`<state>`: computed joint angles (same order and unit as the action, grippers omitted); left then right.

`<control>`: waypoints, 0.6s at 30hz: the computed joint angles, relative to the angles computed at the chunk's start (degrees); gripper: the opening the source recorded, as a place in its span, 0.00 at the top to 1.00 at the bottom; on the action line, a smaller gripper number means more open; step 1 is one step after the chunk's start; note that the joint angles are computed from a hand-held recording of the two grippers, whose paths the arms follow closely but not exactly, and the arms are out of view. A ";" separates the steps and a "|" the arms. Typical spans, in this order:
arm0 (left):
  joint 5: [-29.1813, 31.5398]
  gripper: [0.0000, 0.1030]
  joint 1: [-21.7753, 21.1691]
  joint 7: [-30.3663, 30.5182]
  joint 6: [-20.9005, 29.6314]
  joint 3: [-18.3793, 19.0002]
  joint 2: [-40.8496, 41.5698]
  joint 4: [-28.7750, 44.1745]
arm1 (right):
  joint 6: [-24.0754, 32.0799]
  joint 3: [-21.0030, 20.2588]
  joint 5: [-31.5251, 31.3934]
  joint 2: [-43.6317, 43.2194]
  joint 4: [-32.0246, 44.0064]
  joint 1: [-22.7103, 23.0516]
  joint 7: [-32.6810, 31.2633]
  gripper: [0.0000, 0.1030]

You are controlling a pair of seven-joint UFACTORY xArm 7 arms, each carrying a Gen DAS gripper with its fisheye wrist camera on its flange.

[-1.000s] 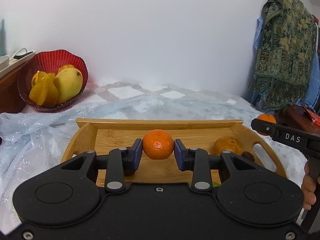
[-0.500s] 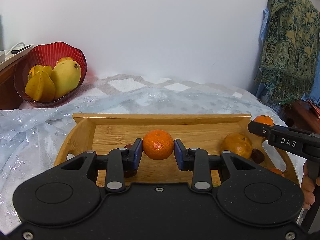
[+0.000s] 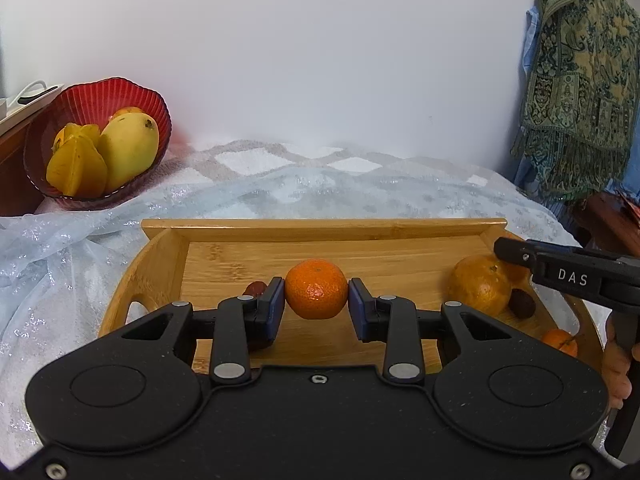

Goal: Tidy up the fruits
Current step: 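Carry both held mandarins over the bamboo tray and lower them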

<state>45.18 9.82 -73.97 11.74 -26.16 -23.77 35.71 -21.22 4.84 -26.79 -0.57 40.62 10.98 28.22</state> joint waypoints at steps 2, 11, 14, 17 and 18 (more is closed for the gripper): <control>0.06 0.69 -0.01 -0.02 0.03 0.08 0.23 0.05 | -0.26 0.05 0.33 0.02 0.05 0.03 -0.27 0.55; 0.74 0.69 -0.56 -0.38 0.20 0.71 1.30 0.24 | -0.06 -0.14 -2.39 0.15 0.55 -0.37 2.16 0.56; 1.00 0.69 -0.98 -0.32 0.14 1.11 1.78 0.22 | -0.02 -0.38 -4.40 0.19 0.77 -0.66 3.85 0.56; 1.11 0.69 -1.50 -0.60 0.51 1.48 2.21 0.38 | 0.01 -0.27 -4.07 0.15 0.66 -0.69 3.53 0.56; 1.07 0.69 -1.73 -0.69 0.48 1.72 2.32 0.38 | -0.01 -0.33 -4.46 0.15 0.70 -0.74 3.92 0.56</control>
